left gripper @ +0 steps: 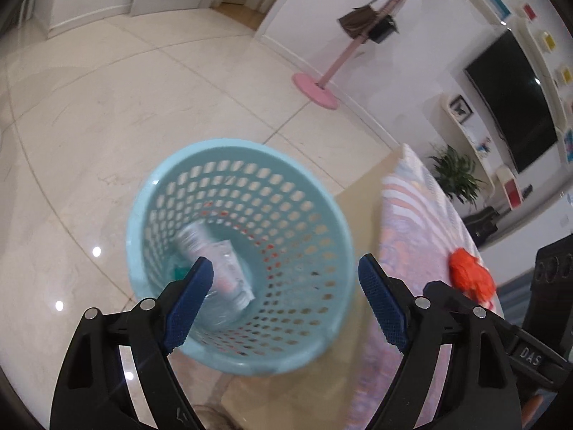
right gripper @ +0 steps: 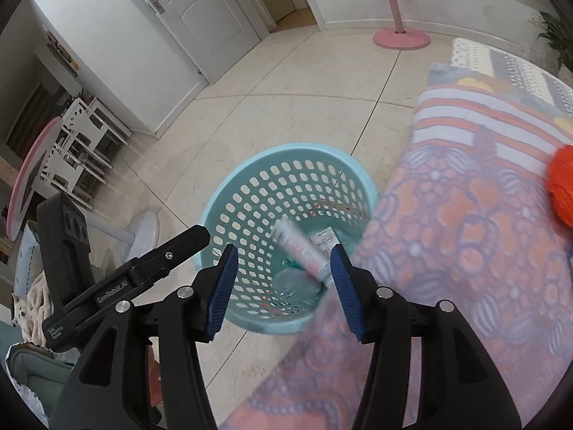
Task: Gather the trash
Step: 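Move both open tools back over the bed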
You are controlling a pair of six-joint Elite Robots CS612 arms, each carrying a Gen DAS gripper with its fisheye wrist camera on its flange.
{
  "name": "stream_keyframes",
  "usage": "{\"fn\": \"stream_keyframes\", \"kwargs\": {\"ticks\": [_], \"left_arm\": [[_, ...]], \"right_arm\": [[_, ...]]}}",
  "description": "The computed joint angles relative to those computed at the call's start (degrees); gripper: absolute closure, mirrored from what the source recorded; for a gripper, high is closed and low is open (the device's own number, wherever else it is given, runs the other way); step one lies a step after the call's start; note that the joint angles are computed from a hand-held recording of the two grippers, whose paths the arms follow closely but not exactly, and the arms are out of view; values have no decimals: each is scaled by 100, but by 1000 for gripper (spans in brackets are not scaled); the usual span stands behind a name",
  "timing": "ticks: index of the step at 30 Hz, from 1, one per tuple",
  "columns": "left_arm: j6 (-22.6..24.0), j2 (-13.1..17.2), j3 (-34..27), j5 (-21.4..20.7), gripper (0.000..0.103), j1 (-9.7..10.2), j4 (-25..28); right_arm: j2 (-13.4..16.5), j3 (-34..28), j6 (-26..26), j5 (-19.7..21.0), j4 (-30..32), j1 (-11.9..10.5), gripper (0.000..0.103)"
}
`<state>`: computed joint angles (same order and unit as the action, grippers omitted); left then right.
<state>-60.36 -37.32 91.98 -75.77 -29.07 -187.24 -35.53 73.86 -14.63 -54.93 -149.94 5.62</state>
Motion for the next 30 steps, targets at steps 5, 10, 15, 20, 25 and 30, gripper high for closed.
{"fn": "stream_keyframes", "kwargs": {"ticks": [5, 10, 15, 20, 25, 30], "left_arm": [[391, -127, -74, 29, 22, -168, -87], [949, -194, -308, -4, 22, -358, -108], [1394, -124, -710, -159, 22, -523, -39], [1713, 143, -1370, -452, 22, -631, 247], [1968, 549, -2219, -695, 22, -677, 785], [1934, 1068, -3231, -907, 19, -643, 1529]], "right_arm": [[-314, 440, 64, 89, -588, -191, 53], [-639, 917, 202, 115, -1311, -429, 53], [-926, 1358, 404, -31, -2024, -737, 52], [-1067, 1628, 619, -345, -2584, -1071, 46], [-1015, 1586, 738, -683, -2733, -1357, 44], [-784, 1295, 834, -1082, -2696, -1552, 38]]}}
